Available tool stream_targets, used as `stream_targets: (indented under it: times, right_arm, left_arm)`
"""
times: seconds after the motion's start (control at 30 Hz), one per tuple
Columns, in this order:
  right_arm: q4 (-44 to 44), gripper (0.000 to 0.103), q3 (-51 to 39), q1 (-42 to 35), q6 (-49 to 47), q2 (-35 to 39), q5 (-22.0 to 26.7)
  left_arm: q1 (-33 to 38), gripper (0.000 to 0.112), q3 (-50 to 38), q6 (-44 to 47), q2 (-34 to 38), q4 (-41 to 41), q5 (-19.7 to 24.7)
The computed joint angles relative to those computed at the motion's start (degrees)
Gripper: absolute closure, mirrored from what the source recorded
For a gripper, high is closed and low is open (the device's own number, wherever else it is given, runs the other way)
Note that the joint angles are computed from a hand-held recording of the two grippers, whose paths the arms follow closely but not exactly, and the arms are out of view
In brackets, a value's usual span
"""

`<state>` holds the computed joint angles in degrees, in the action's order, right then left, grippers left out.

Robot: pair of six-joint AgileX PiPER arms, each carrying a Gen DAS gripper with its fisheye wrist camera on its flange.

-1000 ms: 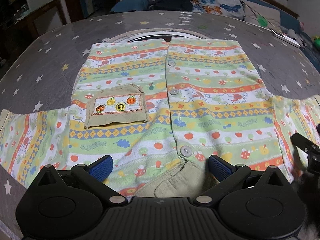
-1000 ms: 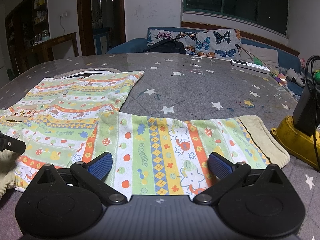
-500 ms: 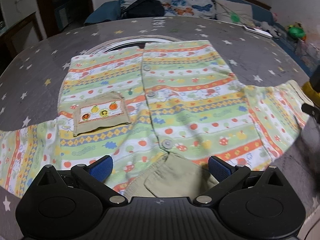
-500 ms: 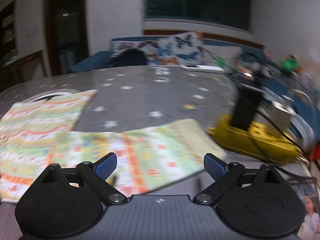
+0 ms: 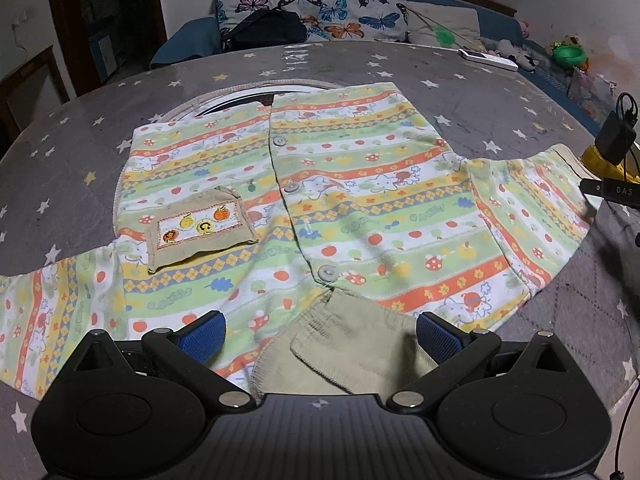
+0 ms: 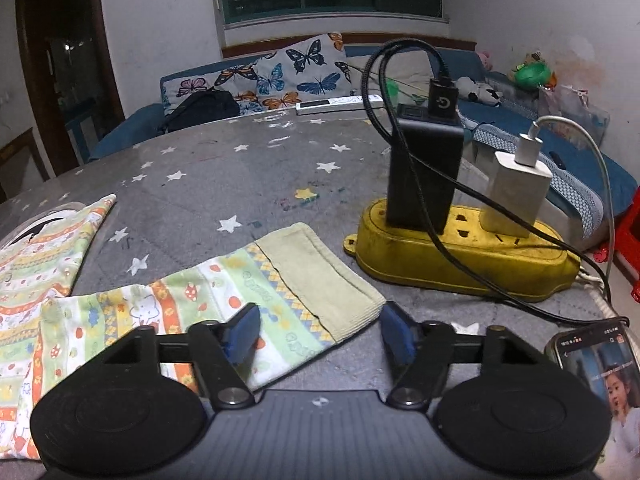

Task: Fold clothes
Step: 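Move the right tool to the khaki cuff of the nearby sleeve, then grasp the khaki cuff with the right tool and fold the sleeve across the shirt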

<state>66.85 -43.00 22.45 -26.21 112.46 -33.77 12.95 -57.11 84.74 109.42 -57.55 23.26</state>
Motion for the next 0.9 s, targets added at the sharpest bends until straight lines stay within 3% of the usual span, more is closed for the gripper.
stream_targets:
  times: [0.2, 0.23, 0.53, 0.9]
  right_arm:
    - [3.2, 0.089, -1.02, 0.38, -2.17, -0.5, 0.95]
    - [3.76, 0.091, -0.9, 1.0, -1.66, -0.89, 1.06]
    - [-1.29, 0.094, 1.21, 5.21, 7.02, -6.16, 0.21]
    - [-11.33, 0.095, -5.36, 12.7, 12.63, -11.7, 4.94]
  left_arm:
    - [0.95, 0.009, -0.36, 1.37, 0.53, -0.51, 0.86]
    - [1.11, 0.009, -0.35, 1.59, 0.54, -0.48, 1.0]
    - [3.17, 0.009, -0.4, 4.69, 0.78, -2.18, 2.53]
    - [7.03, 0.009, -0.02, 8.98, 1.06, -5.11, 5.71]
